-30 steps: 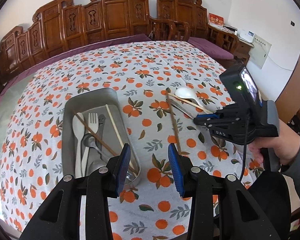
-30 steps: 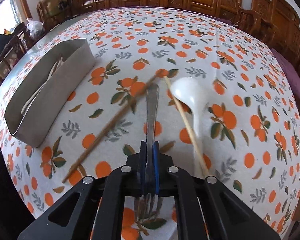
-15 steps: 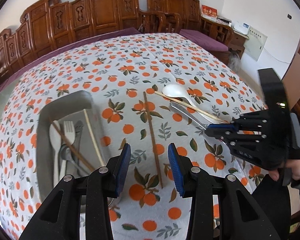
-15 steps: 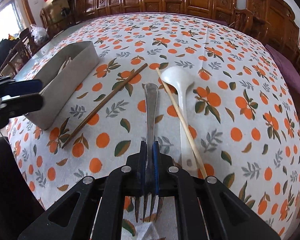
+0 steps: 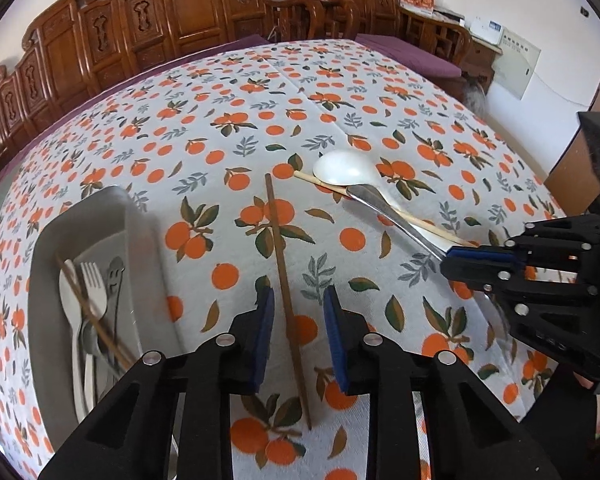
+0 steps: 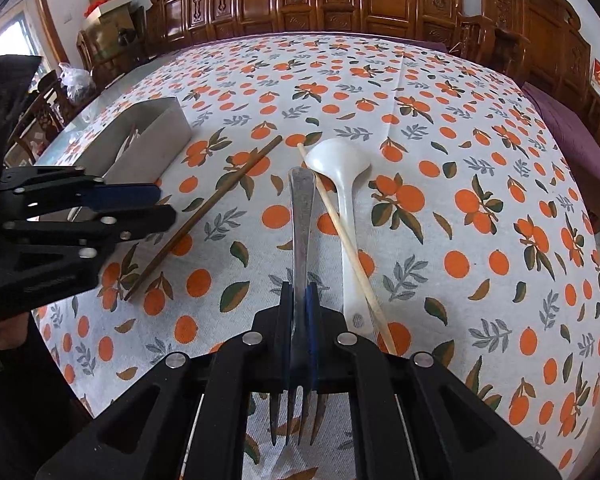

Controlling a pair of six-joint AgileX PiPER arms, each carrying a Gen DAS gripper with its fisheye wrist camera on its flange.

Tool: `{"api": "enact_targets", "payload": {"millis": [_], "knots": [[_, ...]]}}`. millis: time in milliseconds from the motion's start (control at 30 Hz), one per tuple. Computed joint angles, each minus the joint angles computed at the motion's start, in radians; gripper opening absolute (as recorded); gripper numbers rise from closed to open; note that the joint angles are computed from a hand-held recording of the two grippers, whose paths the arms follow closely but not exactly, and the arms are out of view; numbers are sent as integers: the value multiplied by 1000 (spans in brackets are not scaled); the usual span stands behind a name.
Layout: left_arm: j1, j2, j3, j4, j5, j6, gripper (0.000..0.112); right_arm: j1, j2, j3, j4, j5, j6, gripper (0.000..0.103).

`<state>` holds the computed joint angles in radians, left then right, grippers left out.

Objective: Organize utensils
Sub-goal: 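Grasp a wooden chopstick with the left gripper while the right lifts the fork, then carry the chopstick into the tray and open the left gripper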

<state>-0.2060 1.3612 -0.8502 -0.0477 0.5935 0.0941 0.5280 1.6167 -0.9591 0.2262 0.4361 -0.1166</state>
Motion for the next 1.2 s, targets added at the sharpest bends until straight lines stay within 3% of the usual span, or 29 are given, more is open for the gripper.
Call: {"api": "enact_targets", "payload": {"millis": [567, 733, 1200], "knots": [[3, 110, -22, 38, -23, -22, 6, 8, 3, 1, 33, -2, -30, 8], [35, 102, -19, -25, -14, 36, 0, 17, -3, 0, 27, 0, -23, 8], [64, 61, -26, -47, 35, 64, 1, 26, -13, -5, 2, 4, 6, 8]]}}
